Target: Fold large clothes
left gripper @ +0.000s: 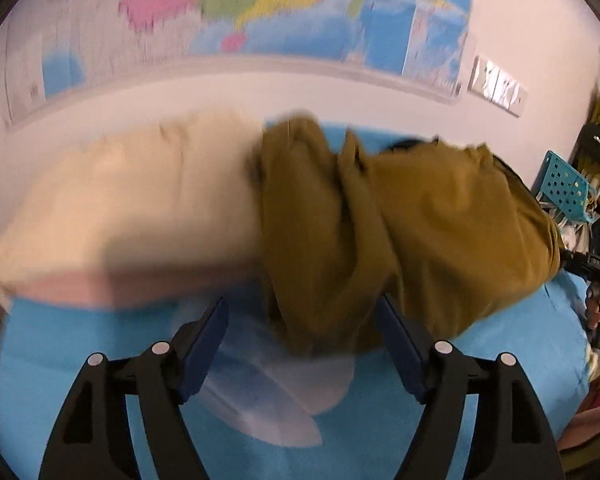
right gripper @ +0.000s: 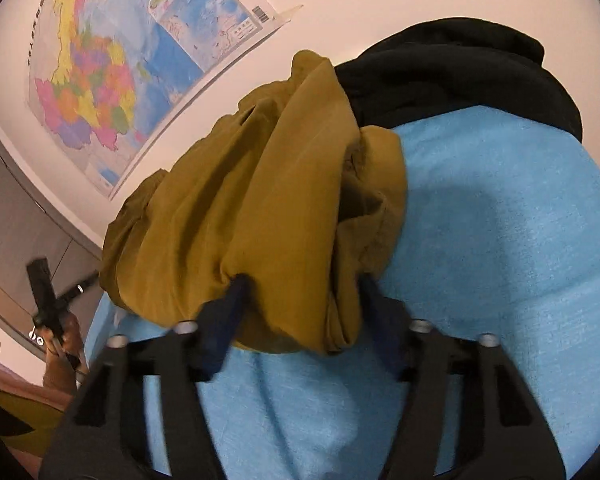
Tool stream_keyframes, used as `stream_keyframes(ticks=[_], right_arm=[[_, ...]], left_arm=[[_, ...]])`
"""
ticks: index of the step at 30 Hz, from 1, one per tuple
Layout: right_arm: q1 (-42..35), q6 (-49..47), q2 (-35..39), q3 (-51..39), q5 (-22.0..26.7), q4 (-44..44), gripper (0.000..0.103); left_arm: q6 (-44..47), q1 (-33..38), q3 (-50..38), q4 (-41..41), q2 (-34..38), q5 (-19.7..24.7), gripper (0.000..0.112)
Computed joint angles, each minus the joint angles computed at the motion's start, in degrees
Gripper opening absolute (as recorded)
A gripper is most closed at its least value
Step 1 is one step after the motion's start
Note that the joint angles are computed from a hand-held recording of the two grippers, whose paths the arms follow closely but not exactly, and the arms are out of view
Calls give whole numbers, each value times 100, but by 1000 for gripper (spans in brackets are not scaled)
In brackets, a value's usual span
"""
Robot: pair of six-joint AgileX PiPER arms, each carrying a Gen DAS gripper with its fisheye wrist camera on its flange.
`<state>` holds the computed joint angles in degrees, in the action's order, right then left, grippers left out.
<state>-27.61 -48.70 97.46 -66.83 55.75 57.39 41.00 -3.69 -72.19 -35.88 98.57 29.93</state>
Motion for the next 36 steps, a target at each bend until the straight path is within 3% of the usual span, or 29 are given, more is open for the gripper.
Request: stream_keyframes(ticks=[1, 2, 6, 10, 13, 17, 18, 20, 21, 22, 24, 27, 30, 33, 36], right_arm=[[-38, -85, -94, 10, 47, 87, 18], [-35, -43, -211, -33, 66, 8, 14], [-287, -32, -796, -211, 405, 153, 7], [-894, -139, -1674, -305, 884, 153, 6], [-1434, -58, -1824, -157, 1251, -141, 6], [-944, 919, -1584, 487, 613, -2042, 12], [-910, 1033, -1577, 580, 492, -2143, 22], [-1072, 1017, -1663, 642, 425, -1913, 27], [-1096, 1088, -1801, 588, 314, -1909, 39], [-1097, 1111, -1938, 532, 195, -1923, 44], [-978, 1019, -2118, 317, 33, -1775, 51], [-321, 1027, -1824, -113, -86, -1642, 54], [568, 1413, -1233, -531, -381, -2255, 55], [1317, 2076, -432, -1060, -630, -2965, 55], [1571, 2535, 326, -1610, -514, -3242, 51]], left_arm=[[158, 44, -36, -226, 119, 98, 50], [326, 127, -134, -545, 291, 305, 21], [755, 597, -267, -1749, 439, 994, 3], [785, 1198, -314, -2130, 249, 2033, 3], [833, 1377, -228, -2248, 312, 2684, 3], [410, 755, 90, -1312, 315, 2056, 6], [391, 739, 97, -1300, 310, 2005, 8], [499, 694, 176, -1302, 14, 1781, 14], [452, 604, 237, -1178, -166, 1548, 23], [449, 453, 360, -972, -468, 1135, 29], [629, 194, 503, -723, -940, 585, 43], [552, -253, 200, -308, -1004, 376, 48], [-230, -812, -682, 704, -322, 480, 48], [-1373, -1149, -2151, 1716, 924, 1156, 47], [-1826, -1319, -3219, 2079, 1818, 1602, 45]])
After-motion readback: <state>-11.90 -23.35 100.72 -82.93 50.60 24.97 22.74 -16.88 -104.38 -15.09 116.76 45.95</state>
